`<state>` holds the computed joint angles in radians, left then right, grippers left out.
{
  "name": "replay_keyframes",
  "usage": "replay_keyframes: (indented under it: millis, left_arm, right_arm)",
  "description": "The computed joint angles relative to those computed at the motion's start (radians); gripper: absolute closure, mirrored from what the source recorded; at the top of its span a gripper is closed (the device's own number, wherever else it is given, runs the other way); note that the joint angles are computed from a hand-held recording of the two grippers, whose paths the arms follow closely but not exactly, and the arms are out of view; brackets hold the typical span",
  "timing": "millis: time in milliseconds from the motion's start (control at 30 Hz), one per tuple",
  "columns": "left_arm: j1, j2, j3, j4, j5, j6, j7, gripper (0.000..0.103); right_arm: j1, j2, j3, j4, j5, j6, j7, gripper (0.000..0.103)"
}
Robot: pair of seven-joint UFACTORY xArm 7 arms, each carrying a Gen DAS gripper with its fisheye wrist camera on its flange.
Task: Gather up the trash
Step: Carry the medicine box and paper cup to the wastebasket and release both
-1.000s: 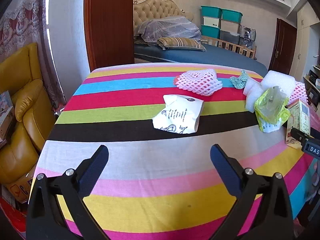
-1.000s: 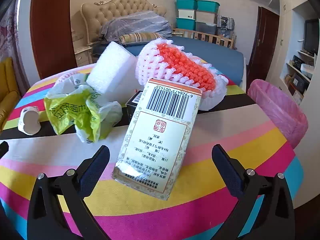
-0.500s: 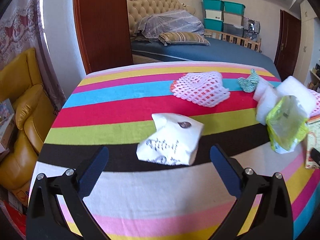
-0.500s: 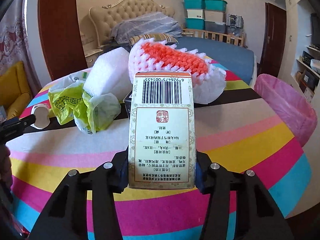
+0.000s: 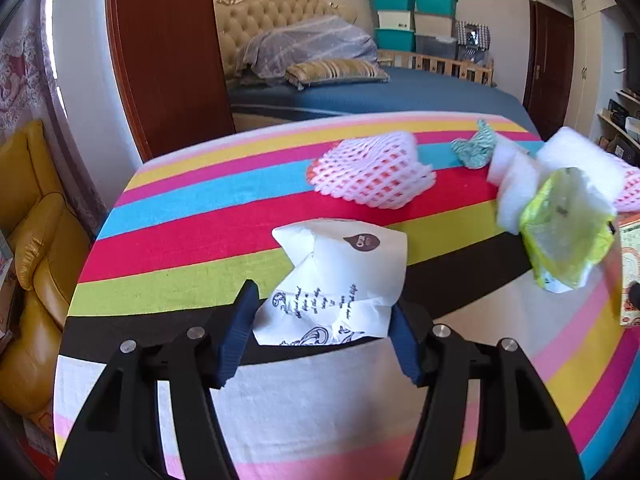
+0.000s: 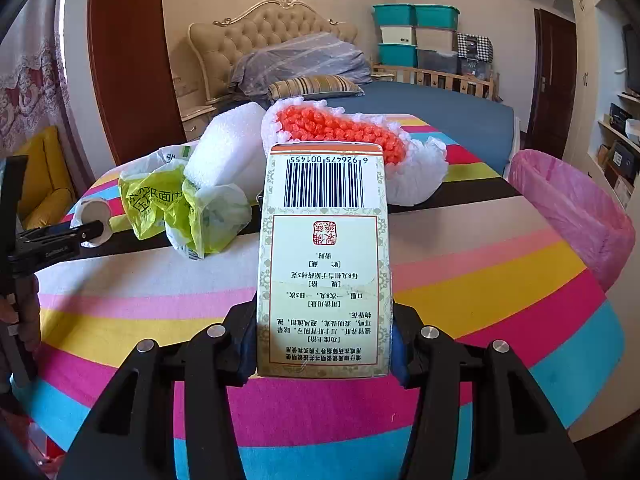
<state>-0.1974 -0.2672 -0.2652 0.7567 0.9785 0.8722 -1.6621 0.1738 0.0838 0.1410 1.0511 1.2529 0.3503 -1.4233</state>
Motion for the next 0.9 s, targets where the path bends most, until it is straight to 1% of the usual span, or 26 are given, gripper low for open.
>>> replay_keyframes:
  millis: [133, 233, 400, 500, 567, 633, 767, 900]
  left_arm:
    - [-0.017, -0.011, -0.030, 0.001, 0.022, 0.005, -0.041, 0.043]
    - [-0.036, -0.005, -0.054, 0.014, 0.047, 0.022, -0.068, 0.043]
    - [-0.072, 0.017, -0.068, 0.046, 0.091, 0.035, -0.109, 0.043]
    - [-0.096, 0.031, -0.081, 0.067, 0.132, 0.054, -0.133, 0.043]
    - [-0.112, 0.037, -0.081, 0.078, 0.152, 0.062, -0.138, 0.043]
    - [-0.126, 0.046, -0.077, 0.091, 0.171, 0.053, -0.141, 0.043]
    - [-0.153, 0.091, -0.072, 0.139, 0.201, 0.042, -0.133, 0.043]
    - [-0.183, 0.157, -0.051, 0.205, 0.224, 0.011, -0.098, 0.042]
  right_arm:
    - [-0.006, -0.015, -0.006, -0.012, 0.009, 0.016, -0.012, 0.054]
    - [-0.007, -0.040, -0.012, -0.035, 0.040, 0.033, -0.057, 0.054]
    - [-0.001, -0.062, -0.028, -0.043, 0.060, 0.056, -0.084, 0.054]
    - [-0.004, -0.084, -0.041, -0.059, 0.110, 0.088, -0.141, 0.054]
    - [-0.002, -0.098, -0.048, -0.066, 0.152, 0.090, -0.187, 0.054]
    - [0.003, -0.102, -0.051, -0.067, 0.173, 0.083, -0.206, 0.054]
    - [-0.001, -0.097, -0.061, -0.056, 0.179, 0.086, -0.202, 0.054]
    - [-0.012, -0.086, -0.069, -0.043, 0.181, 0.086, -0.188, 0.054]
